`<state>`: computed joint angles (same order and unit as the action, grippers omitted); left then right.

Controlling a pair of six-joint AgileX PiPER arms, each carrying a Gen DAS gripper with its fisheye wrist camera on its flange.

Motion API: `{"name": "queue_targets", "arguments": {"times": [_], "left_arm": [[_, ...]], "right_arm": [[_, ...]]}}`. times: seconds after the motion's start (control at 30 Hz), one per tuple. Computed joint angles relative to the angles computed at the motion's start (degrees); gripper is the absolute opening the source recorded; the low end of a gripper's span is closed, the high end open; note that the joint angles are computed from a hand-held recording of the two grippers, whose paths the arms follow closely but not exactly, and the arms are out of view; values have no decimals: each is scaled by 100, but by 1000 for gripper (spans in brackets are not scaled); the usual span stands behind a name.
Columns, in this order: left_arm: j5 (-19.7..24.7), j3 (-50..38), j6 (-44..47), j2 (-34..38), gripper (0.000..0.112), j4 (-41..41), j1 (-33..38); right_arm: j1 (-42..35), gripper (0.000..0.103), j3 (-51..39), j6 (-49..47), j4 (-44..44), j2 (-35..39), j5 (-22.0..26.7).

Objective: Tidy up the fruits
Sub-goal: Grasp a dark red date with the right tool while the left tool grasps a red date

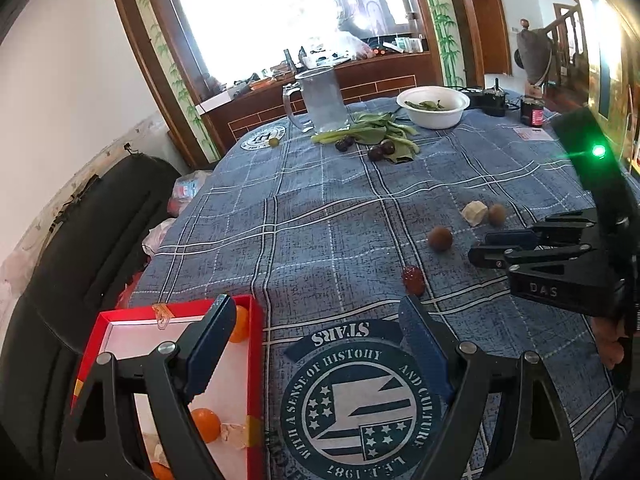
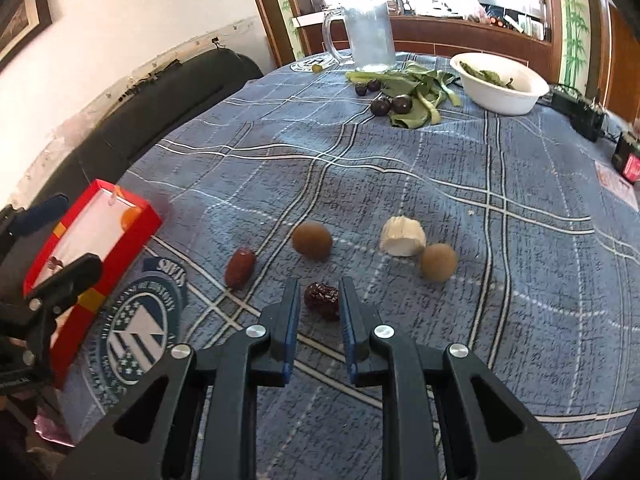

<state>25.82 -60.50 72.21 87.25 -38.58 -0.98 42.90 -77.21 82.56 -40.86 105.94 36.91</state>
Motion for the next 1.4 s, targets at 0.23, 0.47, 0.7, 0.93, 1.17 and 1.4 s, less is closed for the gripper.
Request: {"name": "queue_targets", "arguments": {"times": [0.23, 0.47, 0.7, 0.93, 1.17, 1.4], "left_arm": [[6, -379, -1105, 377, 83, 856, -359], [-32, -348, -1554, 429, 80, 1431, -742], [-76, -258, -1897, 431, 80, 1850, -953], [6, -472, -2220, 751, 80, 2171, -1092], [670, -1082, -2636, 1302, 61, 2260, -1131], [1087, -1474, -2723, 1680, 40, 1984, -1111]], "right_arm": [[-103, 28, -112, -181, 214, 176, 112], [-171, 15, 0, 131, 205, 122, 34], [-269, 18, 76, -95, 599, 10, -77], [-235, 21, -10, 259, 175, 134, -32], [-246, 19, 77, 819, -138, 137, -111], [-234, 19, 83, 822, 3, 66, -2]]}}
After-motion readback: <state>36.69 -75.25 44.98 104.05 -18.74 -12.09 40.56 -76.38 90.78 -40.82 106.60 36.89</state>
